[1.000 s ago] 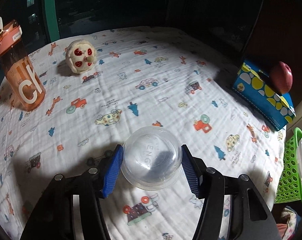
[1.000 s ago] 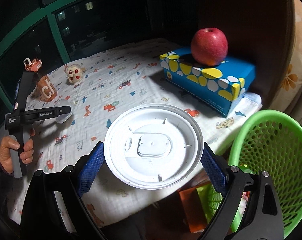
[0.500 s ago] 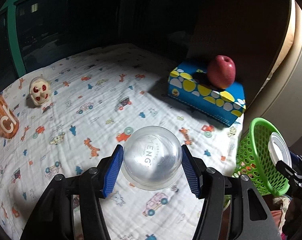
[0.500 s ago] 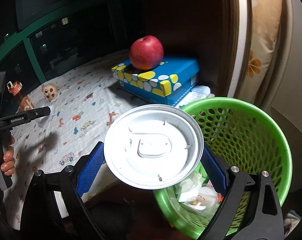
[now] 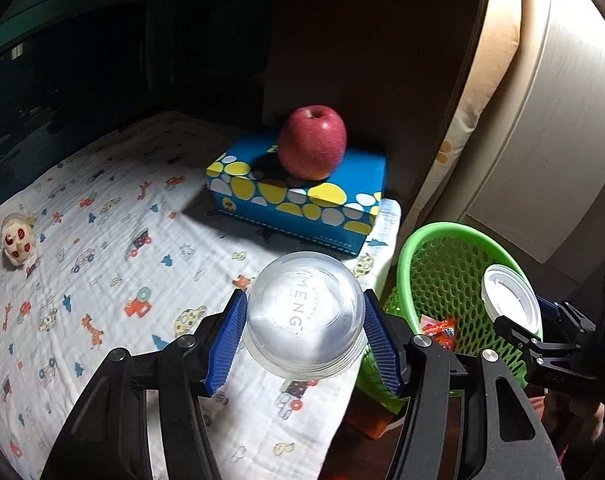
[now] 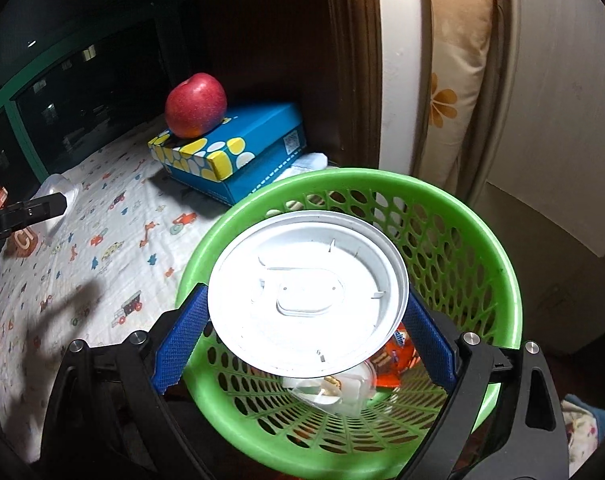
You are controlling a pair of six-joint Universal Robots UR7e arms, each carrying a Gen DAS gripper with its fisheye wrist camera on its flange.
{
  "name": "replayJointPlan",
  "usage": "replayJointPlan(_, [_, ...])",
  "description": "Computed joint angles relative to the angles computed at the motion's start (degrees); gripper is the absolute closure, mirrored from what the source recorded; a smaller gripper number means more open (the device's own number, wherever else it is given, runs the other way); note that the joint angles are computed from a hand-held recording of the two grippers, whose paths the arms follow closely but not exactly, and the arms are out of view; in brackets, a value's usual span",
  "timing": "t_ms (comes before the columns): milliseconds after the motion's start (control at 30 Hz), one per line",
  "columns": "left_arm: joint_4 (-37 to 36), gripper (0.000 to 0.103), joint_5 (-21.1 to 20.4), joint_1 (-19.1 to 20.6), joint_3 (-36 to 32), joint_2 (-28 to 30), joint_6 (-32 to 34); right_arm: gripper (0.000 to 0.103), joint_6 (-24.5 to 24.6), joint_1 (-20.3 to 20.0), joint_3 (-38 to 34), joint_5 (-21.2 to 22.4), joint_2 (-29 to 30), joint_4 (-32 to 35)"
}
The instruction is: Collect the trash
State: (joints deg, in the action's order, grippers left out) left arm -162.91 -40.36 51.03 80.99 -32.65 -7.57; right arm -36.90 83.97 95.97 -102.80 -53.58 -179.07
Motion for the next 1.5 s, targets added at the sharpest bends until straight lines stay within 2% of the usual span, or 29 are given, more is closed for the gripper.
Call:
replayJointPlan(367, [4.22, 0.047, -3.44, -1.72, -8.4, 6.5, 3.21, 0.008, 1.46, -2.53, 0.7, 0.23, -1.69, 0.18])
replayJointPlan(1000, [12.8, 0.046, -9.68, -2.43, -18.52, 14.71, 4.34, 0.008, 2.47, -4.93, 7.86, 4.07, -8.72, -3.1])
replayJointPlan(1100, [13.54, 0.046, -10.52, -2.44, -19.03, 15.17, 4.06, 0.008, 2.76, -5.35, 8.75, 4.54, -9.54, -3.1])
replayJointPlan(1200, [13.88, 0.036, -10.92, -2.53, -19.27, 15.43, 3.35, 0.008, 2.66, -5.57, 9.44, 4.72, -10.06, -3.35])
replayJointPlan(1267, [13.18, 0.036, -11.62, -2.6, -18.86, 15.29, 3.65, 0.008, 2.87, -5.55, 9.7, 4.89, -10.18, -3.49])
replayJointPlan(1500, [10.7, 0.031, -9.14, -3.17, -14.94, 12.88, 3.59, 0.008, 3.42, -5.04, 10.74, 5.56, -10.59, -3.24])
